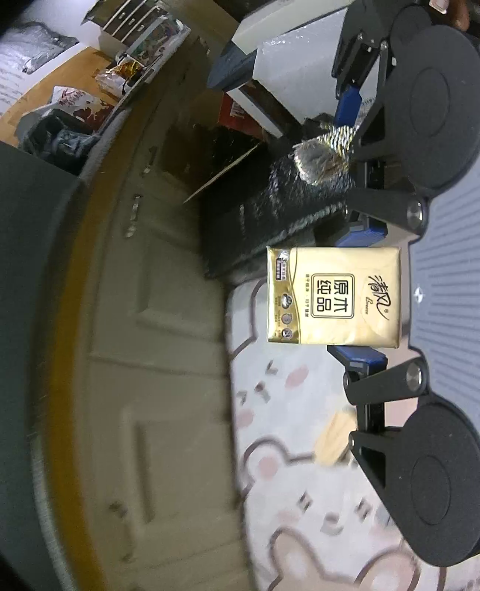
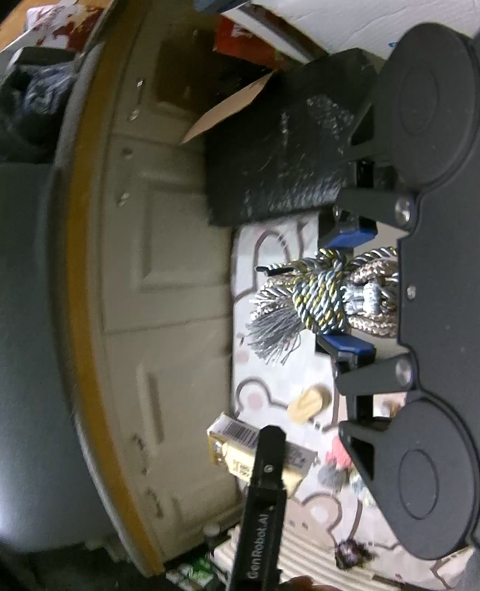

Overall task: Organize objects
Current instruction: 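Carry the tissue pack and tassel rope to the black box with both grippers, then release the tissue pack with the left gripper while the right gripper releases the tassel rope into the box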

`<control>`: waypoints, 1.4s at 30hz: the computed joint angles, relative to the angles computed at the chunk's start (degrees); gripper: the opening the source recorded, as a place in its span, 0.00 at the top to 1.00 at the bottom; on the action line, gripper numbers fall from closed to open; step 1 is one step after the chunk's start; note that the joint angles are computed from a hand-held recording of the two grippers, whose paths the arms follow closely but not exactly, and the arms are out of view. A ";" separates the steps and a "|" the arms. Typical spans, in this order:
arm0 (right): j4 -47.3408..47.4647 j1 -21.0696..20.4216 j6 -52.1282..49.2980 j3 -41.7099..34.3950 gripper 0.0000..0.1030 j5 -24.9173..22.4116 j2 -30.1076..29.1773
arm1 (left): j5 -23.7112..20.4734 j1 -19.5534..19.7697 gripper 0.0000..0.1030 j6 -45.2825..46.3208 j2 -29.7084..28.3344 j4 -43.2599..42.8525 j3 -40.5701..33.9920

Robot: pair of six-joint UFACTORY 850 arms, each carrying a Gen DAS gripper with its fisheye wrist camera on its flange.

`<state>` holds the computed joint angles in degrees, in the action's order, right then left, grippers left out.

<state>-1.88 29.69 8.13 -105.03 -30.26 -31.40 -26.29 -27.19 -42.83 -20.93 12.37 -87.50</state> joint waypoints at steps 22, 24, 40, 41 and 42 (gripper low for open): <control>-0.94 -1.03 1.81 -16.78 0.53 -10.58 -16.50 | 2.78 3.63 0.49 11.01 -11.33 -23.92 -2.41; -0.95 -1.02 1.98 -18.55 0.53 -11.76 -17.69 | 2.47 3.70 0.49 11.39 -11.82 -24.41 -2.83; -0.53 -1.25 4.34 -24.05 0.53 -15.58 -21.99 | -0.27 4.41 0.24 9.22 -12.57 -21.00 -4.02; -0.77 -1.25 4.43 -24.31 0.53 -15.84 -22.21 | -0.66 4.48 0.24 9.29 -12.63 -20.88 -4.11; -0.99 -1.25 4.59 -24.40 0.53 -16.00 -22.31 | -1.10 4.50 0.24 9.23 -12.69 -20.57 -4.24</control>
<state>-2.86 28.44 12.72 -129.43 -46.26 -53.70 -27.40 -22.69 -33.61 -33.62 -8.19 -91.74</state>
